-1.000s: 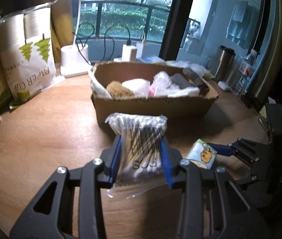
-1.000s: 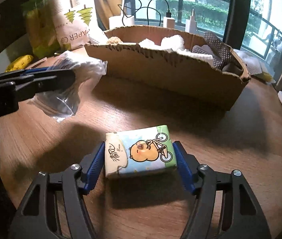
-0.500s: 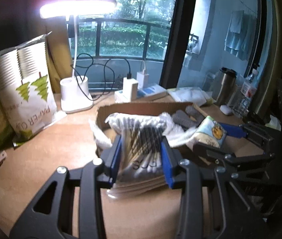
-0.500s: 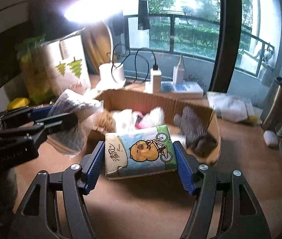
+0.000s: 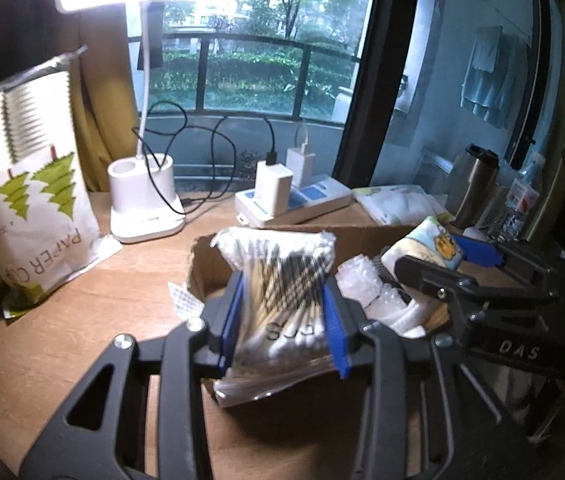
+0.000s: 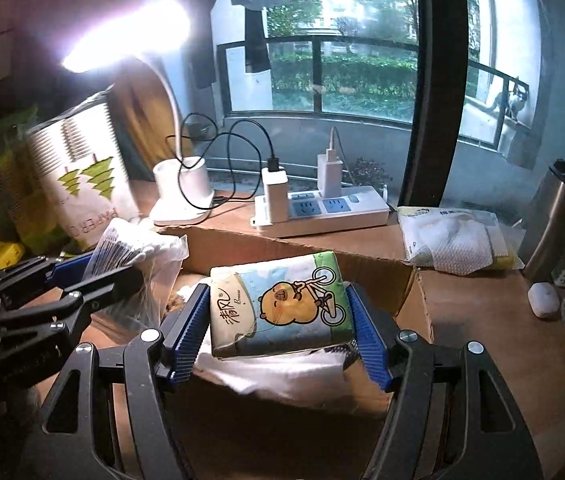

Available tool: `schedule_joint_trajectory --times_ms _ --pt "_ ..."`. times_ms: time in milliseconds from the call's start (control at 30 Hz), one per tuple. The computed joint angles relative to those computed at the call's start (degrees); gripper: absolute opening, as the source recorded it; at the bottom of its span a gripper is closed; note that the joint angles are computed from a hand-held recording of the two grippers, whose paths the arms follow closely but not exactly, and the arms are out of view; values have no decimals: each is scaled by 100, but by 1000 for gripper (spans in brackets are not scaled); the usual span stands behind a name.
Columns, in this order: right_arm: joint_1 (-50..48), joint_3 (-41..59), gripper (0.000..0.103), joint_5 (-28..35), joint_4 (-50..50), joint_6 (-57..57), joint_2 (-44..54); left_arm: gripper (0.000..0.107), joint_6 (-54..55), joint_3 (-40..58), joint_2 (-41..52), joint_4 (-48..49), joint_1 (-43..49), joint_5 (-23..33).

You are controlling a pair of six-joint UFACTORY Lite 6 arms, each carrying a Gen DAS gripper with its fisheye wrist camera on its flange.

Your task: Organize soft objects

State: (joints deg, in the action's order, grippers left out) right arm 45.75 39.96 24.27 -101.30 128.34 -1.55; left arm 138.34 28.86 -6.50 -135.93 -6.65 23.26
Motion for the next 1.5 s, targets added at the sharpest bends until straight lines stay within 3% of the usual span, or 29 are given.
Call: schedule_joint_trajectory --times_ms 100,167,267,567,667,833,967,1133,1300,1500 --pt "-105 45 71 -40 -178 176 153 41 217 135 267 -276 -92 -45" --pt "-99 42 72 -4 -217 223 174 56 342 113 292 -399 -116 -27" --pt "-38 -2 82 134 -178 217 124 70 300 8 142 -411 -75 44" --pt "640 -307 84 824 730 -383 -534 76 -114 -691 -1275 -114 156 -192" --pt "984 -409 84 1145 1121 -654 -868 76 -791 -966 -1983 559 324 -316" --pt "1706 -490 84 1922 1811 -1107 -1460 77 -2747 -1315 -3248 2535 619 -440" --pt "2356 -497 84 2612 2261 -1364 -1831 89 -4597 -1489 -4209 4327 803 -339" --pt "3119 -447 84 3372 2662 -1521 -2068 91 -6652 -1645 -5381 6236 1119 101" --pt "3926 -388 84 4173 2933 -1466 -2210 94 -7975 -1707 -6407 7494 1492 700" --pt "4814 -210 84 5029 3195 -1317 -2144 94 -8197 -1697 -7357 7789 2796 2219"
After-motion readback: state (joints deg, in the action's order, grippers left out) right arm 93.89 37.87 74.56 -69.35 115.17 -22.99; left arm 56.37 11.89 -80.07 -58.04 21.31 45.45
